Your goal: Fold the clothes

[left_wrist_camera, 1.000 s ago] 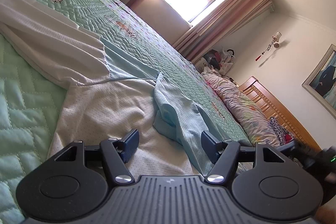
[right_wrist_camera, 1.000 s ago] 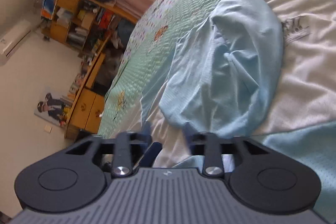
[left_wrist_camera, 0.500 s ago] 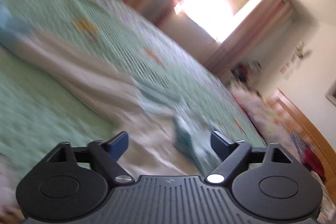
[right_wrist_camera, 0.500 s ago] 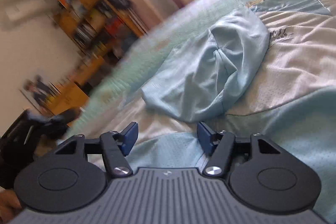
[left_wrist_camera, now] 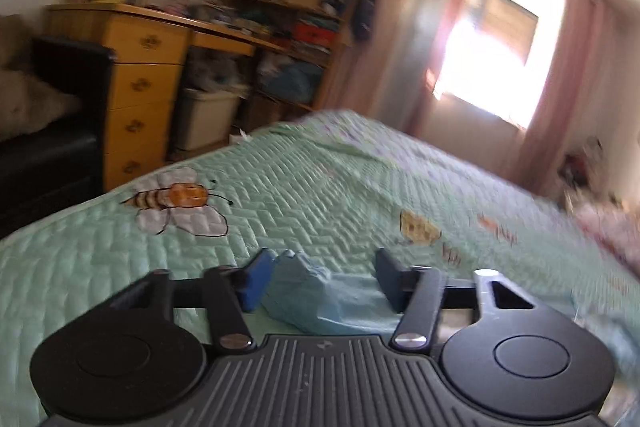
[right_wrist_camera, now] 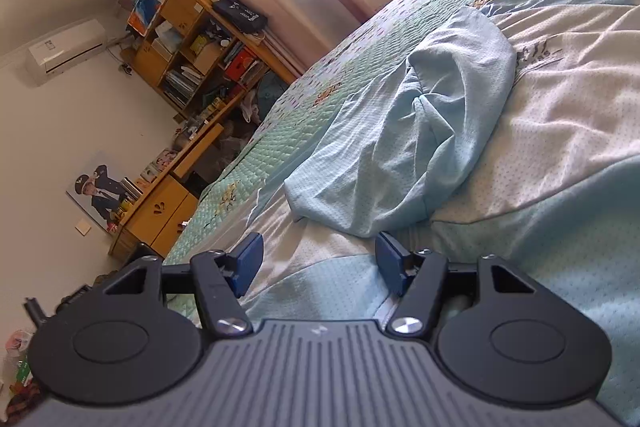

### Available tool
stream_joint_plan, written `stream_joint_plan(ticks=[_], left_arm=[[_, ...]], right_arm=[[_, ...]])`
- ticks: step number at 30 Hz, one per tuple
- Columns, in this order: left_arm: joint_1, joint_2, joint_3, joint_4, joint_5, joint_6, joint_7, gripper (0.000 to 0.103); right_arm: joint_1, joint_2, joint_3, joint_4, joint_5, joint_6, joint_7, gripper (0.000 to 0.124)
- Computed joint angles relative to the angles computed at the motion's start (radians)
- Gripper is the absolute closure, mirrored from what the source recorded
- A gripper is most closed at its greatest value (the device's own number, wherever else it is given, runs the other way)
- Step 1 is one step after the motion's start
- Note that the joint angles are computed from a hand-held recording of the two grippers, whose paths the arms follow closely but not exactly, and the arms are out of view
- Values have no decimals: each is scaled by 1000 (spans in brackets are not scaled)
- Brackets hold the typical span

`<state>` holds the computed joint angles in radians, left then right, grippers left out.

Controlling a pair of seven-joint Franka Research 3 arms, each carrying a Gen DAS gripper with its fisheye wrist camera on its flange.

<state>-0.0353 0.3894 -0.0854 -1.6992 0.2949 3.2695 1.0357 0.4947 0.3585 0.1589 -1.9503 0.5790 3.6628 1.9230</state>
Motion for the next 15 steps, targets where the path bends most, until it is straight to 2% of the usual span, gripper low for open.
stream_joint_plan(ticks=[1,2,4,6,8,9,10,11,12,13,14,15], left_arm=[[69,36,-87,41,-16,-32,79,66],[118,64,-140,73,27,-60,89,66],[152,115,-186,134,26,-110,166,66],[188,143,-229,157,-5,-112,219,65],[219,148,-266,152,-28,-100,264,50],[229,160,-282,171,-35,-118,291,44],[235,170,-294,191,-43,-141,319,28],[231,177,-296,215,-54,-183,340,21],[244,188,-319,242,-58,-232,363,21],[277,208,-377,279,-103,-306,431,24],[317,244,-450,332,-152,-398,499,33],[338,280,-498,395,-197,-496,553,41]], right_arm=[[-10,1,8,-4,-16,5,14,60],[-16,1,13,-8,-28,9,25,60],[-22,1,16,-10,-42,11,40,61],[-15,1,9,-9,-36,8,34,61],[-9,0,3,-6,-28,3,26,61],[-7,0,2,-5,-26,1,24,61],[-6,0,1,-4,-24,0,22,61],[-5,1,1,-4,-22,0,20,61],[-4,0,0,-4,-21,-1,18,61],[-7,0,2,-5,-23,0,21,61],[-9,-6,4,-13,-25,2,23,61],[-11,-7,6,-15,-28,3,27,61]])
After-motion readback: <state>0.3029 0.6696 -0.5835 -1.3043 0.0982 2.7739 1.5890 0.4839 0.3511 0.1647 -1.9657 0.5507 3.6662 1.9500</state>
